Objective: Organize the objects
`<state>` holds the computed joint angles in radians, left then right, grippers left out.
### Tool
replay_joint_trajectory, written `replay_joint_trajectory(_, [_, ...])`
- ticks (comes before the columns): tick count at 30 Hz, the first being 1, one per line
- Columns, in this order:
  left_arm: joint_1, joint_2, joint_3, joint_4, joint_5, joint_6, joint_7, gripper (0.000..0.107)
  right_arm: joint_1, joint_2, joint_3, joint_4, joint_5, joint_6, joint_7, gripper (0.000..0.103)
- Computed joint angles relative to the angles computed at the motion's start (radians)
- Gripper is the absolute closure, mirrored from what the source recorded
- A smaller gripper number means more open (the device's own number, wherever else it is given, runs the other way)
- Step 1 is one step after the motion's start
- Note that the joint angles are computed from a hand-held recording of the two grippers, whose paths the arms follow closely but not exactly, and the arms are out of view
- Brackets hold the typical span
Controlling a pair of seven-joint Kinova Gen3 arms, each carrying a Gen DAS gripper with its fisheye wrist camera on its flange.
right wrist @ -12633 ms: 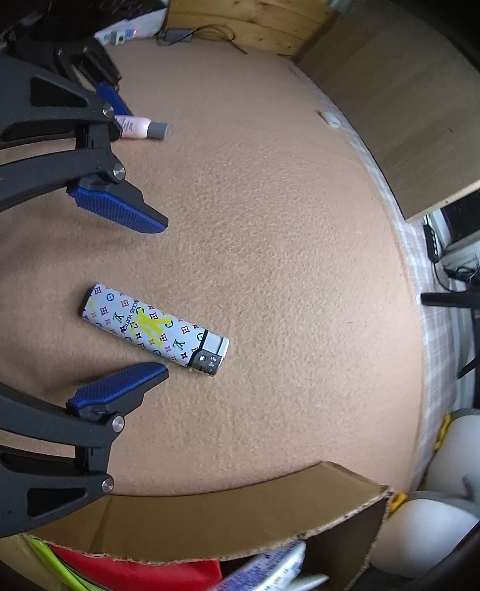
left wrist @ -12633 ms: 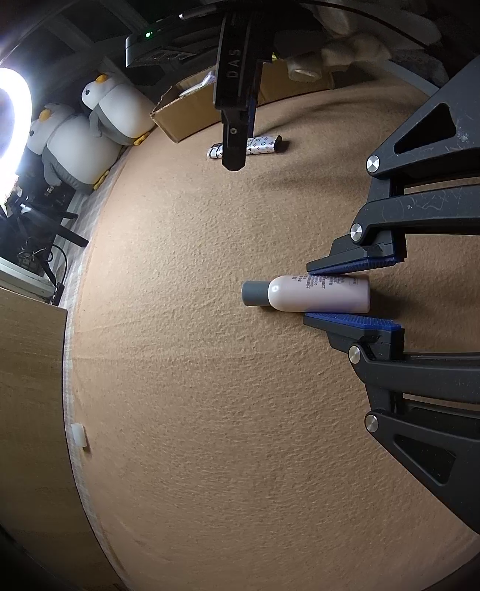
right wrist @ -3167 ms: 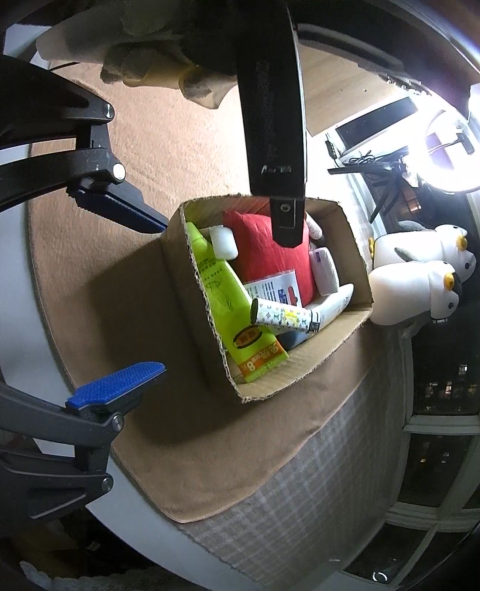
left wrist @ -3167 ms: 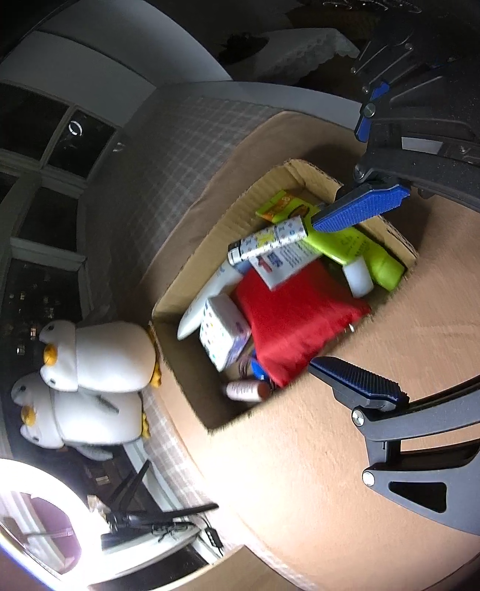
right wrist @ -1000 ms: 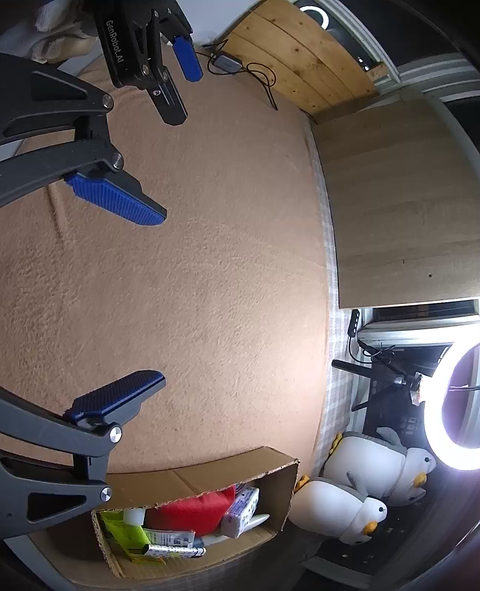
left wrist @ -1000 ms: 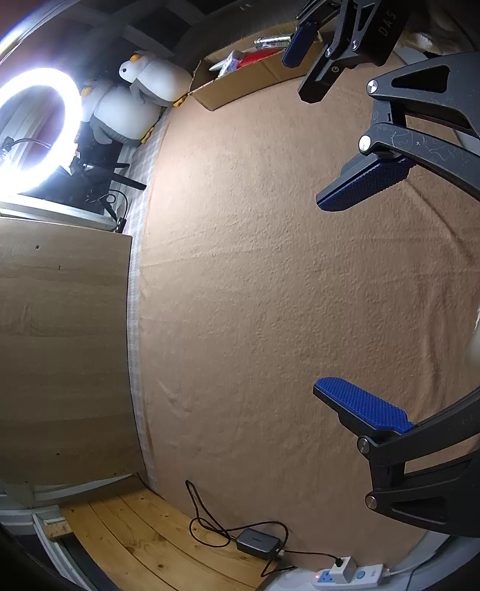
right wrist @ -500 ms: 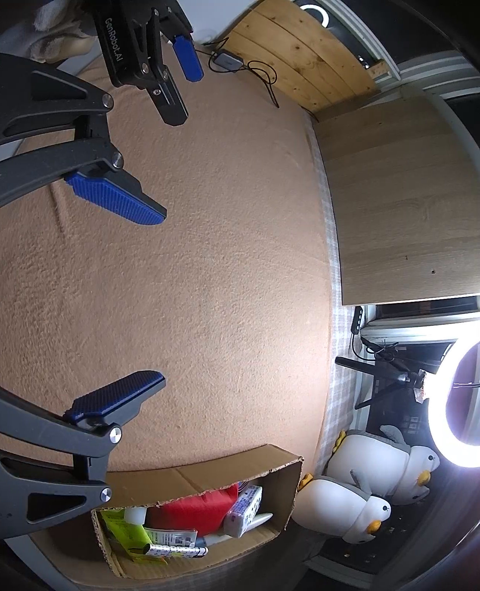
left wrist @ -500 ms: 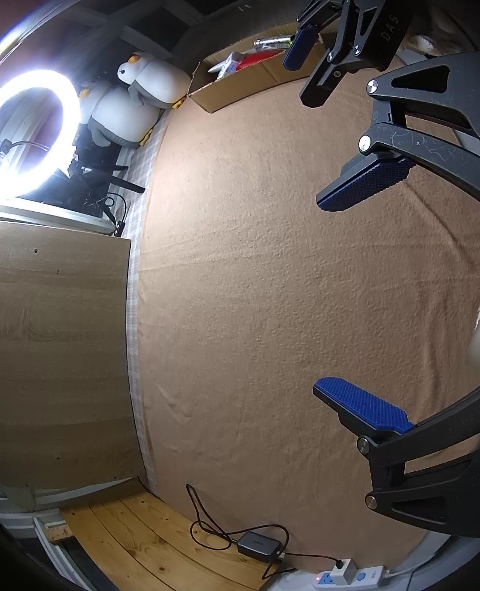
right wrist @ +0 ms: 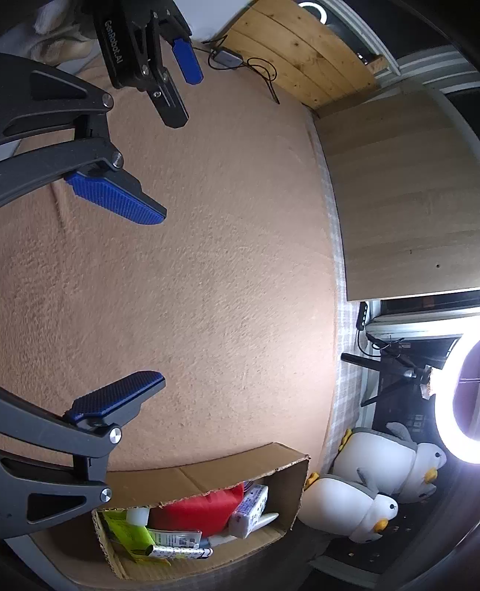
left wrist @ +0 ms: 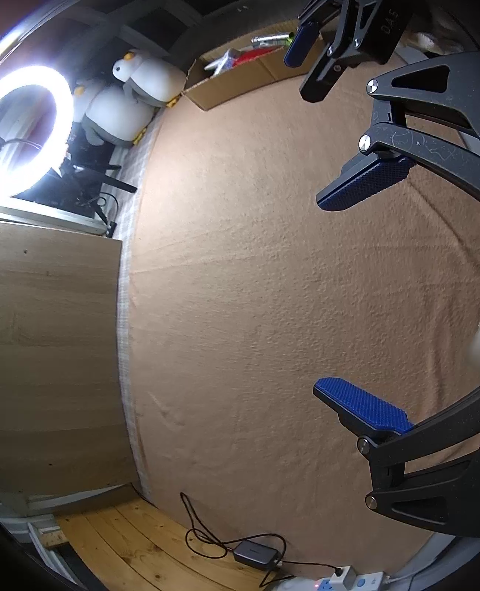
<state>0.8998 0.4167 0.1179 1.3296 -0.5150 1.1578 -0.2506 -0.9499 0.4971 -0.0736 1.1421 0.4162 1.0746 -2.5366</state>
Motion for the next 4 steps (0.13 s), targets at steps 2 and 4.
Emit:
replay_joint_trajectory(2, [-0.007,0.007,0.0,0.001,0.006,-0.002,-0.006,0.014,0.004,0.004,-0.001,-0.001,-0.006,0.002,0.001,0.024])
replay_joint_trajectory(4, [-0.011,0.013,-0.001,0.001,0.011,-0.002,-0.009,0.013,0.011,0.01,-0.002,-0.003,-0.016,0.003,0.006,0.024])
